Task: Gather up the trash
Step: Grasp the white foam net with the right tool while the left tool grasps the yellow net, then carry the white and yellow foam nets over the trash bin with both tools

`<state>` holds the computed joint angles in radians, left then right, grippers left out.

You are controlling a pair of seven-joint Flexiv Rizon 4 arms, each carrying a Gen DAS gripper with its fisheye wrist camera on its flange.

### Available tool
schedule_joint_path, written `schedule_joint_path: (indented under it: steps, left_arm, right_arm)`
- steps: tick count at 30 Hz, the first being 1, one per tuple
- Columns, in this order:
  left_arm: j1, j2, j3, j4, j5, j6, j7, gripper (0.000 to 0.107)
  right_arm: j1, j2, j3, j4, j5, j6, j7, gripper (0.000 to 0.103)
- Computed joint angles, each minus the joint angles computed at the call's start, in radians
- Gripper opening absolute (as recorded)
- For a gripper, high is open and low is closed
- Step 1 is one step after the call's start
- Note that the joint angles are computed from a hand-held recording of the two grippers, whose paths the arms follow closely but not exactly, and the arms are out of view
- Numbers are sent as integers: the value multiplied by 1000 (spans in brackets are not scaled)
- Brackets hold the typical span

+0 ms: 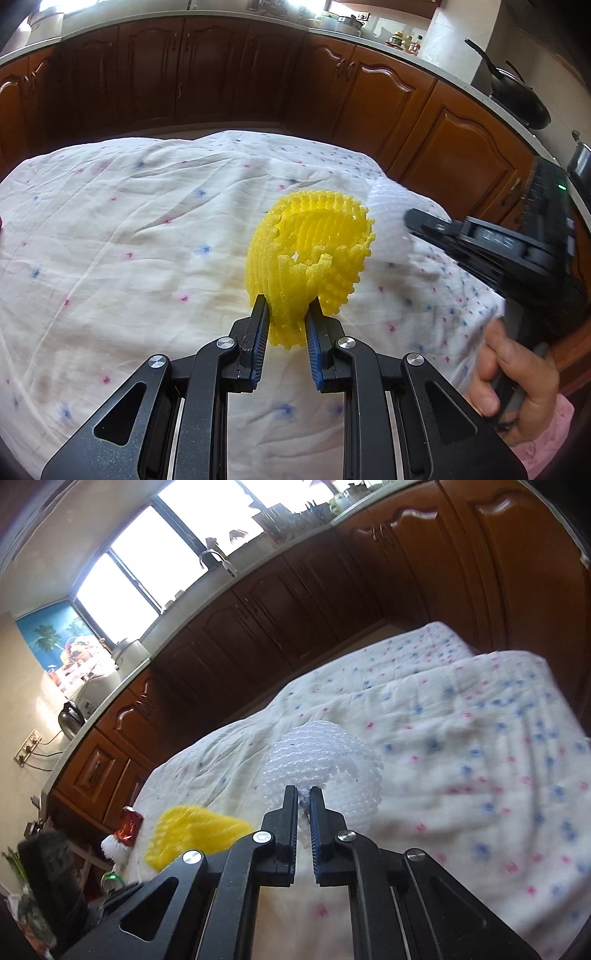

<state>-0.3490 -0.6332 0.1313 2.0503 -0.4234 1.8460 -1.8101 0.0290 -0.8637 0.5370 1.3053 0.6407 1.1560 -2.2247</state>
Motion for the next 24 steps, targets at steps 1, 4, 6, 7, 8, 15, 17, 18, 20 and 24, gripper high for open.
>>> schedule_joint_path:
  steps: [1,4,6,7,8,15,17,18,20,24]
  left_arm:
    - [11,3,-15,-1,9,2,1,18]
    - [-15,4,-5,-16,9,-2,7,18]
    - [-36,4,0,-29,10,-6,13,18]
    - [-56,1,9,-41,8,-12,19,18]
    - [-68,-2,16,-50,7,-18,24,18]
    - [-155,-26,45,-132,23,-69,46,18]
    - [-177,-36,55,-158,32,-88,44,18]
    - [-187,-40,60,-170,37,-96,42,18]
    - [-202,-50,65,-200,52,-116,38,18]
    - [-224,-75,77,-266,88,-157,25,18]
  right_arm:
    - [-23,16,14,25,13,10,-26,6]
    - [-81,56,43,83,56,25,-84,6]
    - [-118,84,53,121,89,31,-117,6]
    - [-139,99,58,139,108,33,-139,6]
    - [-159,113,62,156,129,35,-157,6]
    - [-265,211,50,247,287,33,-288,6]
    - [-283,235,38,264,333,30,-324,6]
    - [-296,247,33,271,358,23,-340,6]
    - [-309,268,15,283,397,16,-369,6]
    - [-326,303,-32,293,463,-2,-407,6]
